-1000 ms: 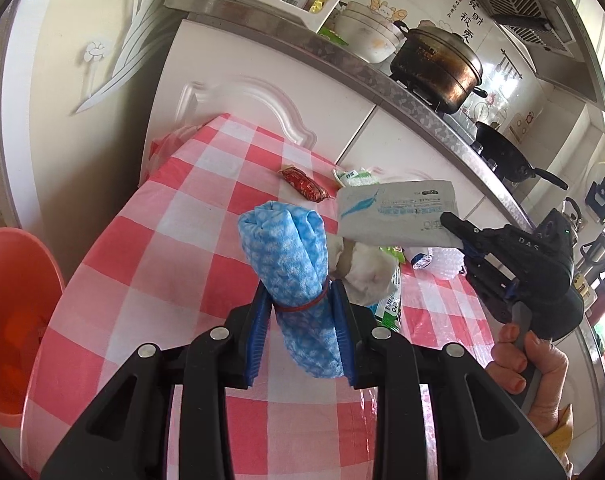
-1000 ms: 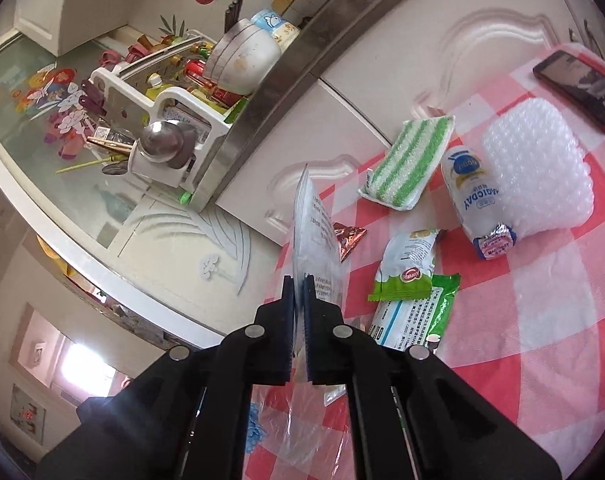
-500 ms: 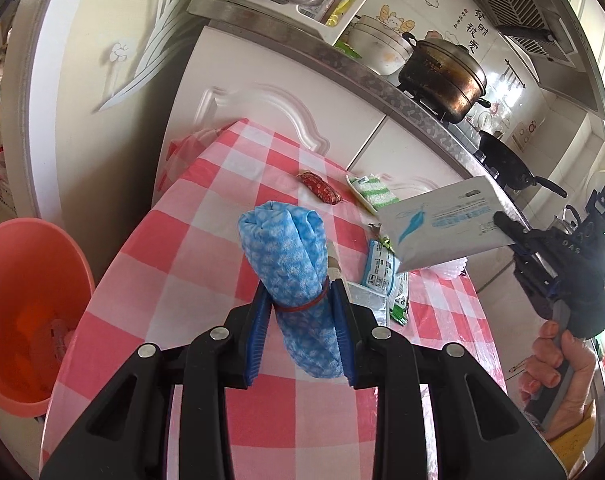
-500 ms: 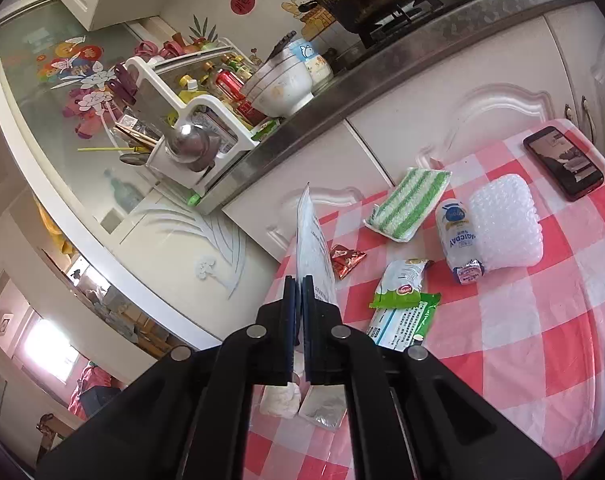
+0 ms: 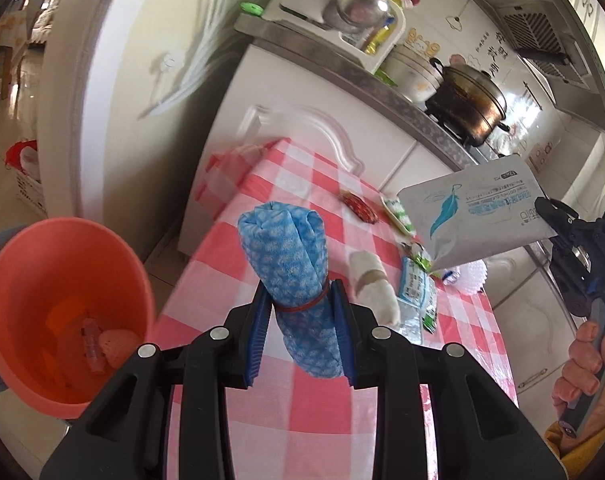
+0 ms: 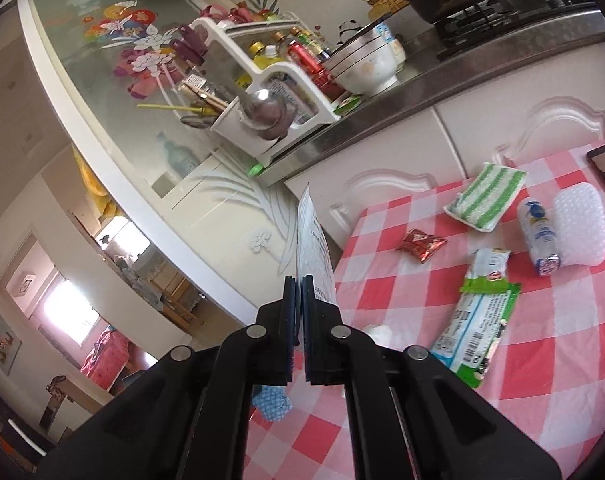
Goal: Collect trash
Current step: 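Carry the cloth bundle and wrapper to the pink bucket and release both, then return both tools over the table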
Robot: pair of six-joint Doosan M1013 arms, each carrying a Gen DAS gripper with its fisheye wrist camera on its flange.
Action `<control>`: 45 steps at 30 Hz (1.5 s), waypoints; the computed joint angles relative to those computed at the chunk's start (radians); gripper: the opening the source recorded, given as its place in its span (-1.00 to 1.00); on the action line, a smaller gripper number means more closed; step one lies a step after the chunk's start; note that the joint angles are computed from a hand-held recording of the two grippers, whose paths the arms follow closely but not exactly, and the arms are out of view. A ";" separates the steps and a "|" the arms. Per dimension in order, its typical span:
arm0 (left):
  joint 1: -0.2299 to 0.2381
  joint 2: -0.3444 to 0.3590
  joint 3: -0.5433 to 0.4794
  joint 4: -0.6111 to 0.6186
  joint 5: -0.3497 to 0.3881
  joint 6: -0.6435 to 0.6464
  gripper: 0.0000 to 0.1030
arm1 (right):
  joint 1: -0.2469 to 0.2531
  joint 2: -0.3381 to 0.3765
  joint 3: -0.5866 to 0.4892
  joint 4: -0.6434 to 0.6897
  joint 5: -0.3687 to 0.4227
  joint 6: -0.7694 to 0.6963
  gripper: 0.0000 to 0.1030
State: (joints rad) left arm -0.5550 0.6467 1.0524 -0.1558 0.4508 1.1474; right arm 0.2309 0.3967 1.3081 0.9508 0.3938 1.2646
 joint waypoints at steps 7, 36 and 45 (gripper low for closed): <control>0.029 -0.041 0.067 0.199 -0.018 -0.211 -0.37 | 0.056 0.110 -0.161 -0.036 0.176 -0.003 -0.91; 0.103 -0.011 0.114 0.329 0.170 -0.440 0.38 | 0.180 0.431 -0.576 -0.372 0.570 0.228 0.02; 0.086 -0.032 0.107 0.431 0.170 -0.499 0.56 | 0.146 0.283 -0.336 -0.319 0.343 0.162 0.41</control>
